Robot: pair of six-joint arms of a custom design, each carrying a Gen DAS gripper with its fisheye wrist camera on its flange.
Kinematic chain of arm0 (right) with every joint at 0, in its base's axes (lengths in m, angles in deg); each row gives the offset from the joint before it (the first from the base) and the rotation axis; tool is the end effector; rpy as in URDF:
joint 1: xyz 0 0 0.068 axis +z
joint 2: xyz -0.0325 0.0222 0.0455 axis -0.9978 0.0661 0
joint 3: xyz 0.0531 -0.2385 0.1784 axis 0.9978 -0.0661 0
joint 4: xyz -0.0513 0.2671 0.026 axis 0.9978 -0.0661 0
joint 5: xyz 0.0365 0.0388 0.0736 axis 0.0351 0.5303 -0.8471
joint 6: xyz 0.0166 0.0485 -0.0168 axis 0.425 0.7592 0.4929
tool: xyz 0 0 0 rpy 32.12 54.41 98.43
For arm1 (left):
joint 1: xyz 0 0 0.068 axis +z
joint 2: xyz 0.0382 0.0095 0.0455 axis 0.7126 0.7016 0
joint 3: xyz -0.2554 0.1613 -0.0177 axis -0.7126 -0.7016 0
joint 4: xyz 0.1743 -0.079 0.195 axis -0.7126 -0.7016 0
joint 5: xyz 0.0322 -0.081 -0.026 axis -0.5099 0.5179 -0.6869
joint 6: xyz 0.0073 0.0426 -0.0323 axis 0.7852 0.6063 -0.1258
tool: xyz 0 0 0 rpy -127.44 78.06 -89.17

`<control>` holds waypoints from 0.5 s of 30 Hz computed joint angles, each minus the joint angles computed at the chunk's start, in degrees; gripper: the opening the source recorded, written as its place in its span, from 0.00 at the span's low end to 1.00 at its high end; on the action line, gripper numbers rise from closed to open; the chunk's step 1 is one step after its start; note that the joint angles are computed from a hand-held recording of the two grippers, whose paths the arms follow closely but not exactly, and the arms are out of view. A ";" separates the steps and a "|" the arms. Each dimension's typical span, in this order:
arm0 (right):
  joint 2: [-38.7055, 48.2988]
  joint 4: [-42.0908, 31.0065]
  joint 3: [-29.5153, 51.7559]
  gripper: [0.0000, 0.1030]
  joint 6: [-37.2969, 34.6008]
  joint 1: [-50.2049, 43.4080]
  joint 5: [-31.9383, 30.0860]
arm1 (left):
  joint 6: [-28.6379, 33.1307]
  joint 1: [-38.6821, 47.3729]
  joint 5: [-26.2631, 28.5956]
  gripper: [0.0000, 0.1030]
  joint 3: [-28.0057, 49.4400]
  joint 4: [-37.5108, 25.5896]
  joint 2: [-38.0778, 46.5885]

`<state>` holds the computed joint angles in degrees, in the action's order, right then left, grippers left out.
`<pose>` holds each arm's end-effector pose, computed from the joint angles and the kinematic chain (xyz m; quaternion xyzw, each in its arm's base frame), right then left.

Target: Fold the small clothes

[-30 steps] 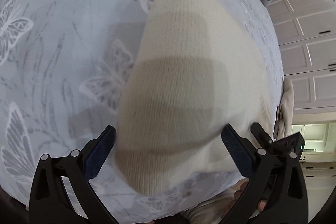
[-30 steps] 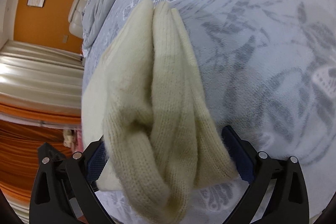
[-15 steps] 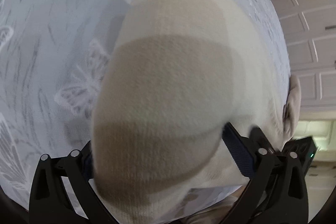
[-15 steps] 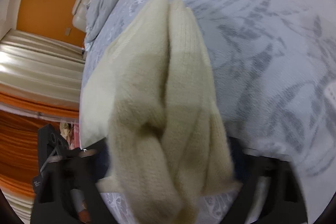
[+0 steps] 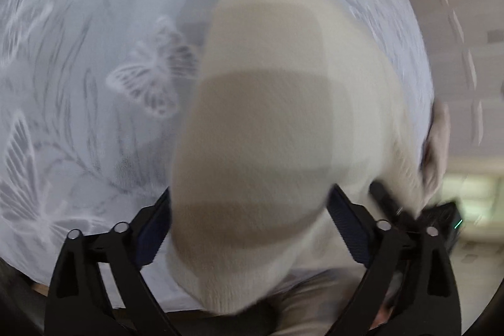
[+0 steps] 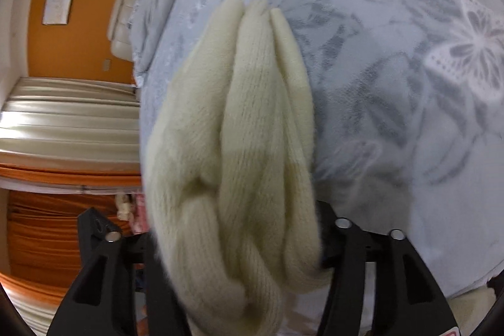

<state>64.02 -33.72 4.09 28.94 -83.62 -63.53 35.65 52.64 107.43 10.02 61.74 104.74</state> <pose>0.2785 0.0363 0.0993 0.1814 0.8922 0.4011 0.1012 0.2763 0.0183 0.1045 -0.2071 0.9454 -0.2443 0.0611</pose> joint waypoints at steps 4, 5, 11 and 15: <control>4.09 1.10 2.23 0.69 1.65 1.60 0.57 | 1.72 0.18 -1.18 0.96 1.32 1.10 3.16; 4.59 1.38 2.41 0.70 1.96 1.59 0.40 | 2.12 -0.54 -1.66 0.96 1.55 1.02 3.67; 1.55 3.98 0.57 0.47 0.94 2.32 1.81 | 0.09 -7.34 -10.39 0.83 2.87 -1.54 1.07; -7.80 3.32 -2.52 0.41 -0.90 4.43 5.38 | 2.16 -12.26 -17.89 0.63 2.39 -6.66 -7.47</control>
<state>56.22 -30.40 1.57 28.04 -79.19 -58.14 37.81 40.38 89.54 12.41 55.08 97.27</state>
